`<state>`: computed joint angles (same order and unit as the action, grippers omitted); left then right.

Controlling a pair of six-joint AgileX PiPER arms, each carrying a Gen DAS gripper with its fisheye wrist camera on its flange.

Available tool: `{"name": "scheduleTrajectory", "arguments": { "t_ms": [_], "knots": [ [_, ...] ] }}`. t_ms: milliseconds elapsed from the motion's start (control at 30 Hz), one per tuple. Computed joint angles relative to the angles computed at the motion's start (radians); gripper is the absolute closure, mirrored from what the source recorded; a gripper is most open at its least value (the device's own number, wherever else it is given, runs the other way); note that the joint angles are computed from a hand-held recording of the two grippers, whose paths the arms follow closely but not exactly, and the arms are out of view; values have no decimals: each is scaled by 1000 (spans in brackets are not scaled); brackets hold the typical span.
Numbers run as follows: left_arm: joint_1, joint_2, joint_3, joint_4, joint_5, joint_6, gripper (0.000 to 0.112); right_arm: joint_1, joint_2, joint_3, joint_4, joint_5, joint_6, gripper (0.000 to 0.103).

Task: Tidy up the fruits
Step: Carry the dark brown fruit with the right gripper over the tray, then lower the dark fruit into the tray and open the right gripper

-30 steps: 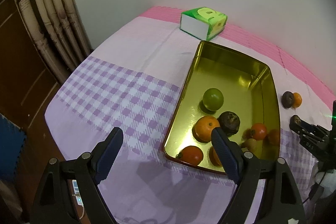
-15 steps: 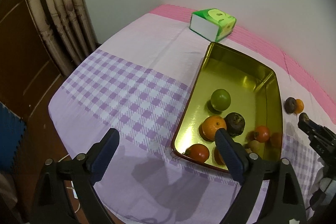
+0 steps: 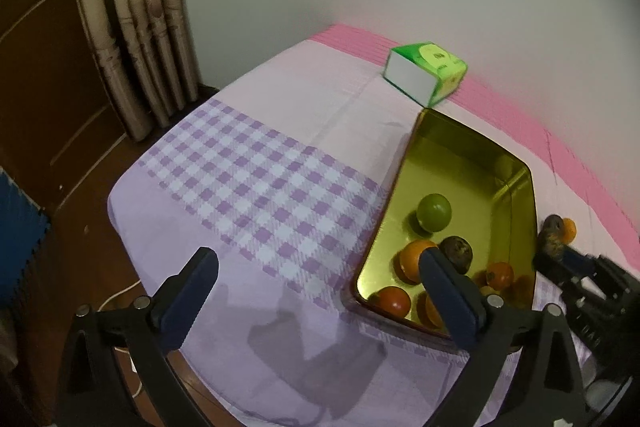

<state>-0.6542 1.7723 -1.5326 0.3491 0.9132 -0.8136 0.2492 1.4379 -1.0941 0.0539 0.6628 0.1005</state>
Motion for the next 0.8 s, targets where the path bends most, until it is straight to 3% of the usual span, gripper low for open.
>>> {"name": "scheduleTrajectory", "arguments": {
  "t_ms": [333,800],
  "knots": [
    [8,0,4,-7,-3,-4,13,95,102,-37,-9,-16,20,65],
    [7,8,2,-16,-2,6,13,102,143,-39,-6,-20,28,65]
  ]
}}
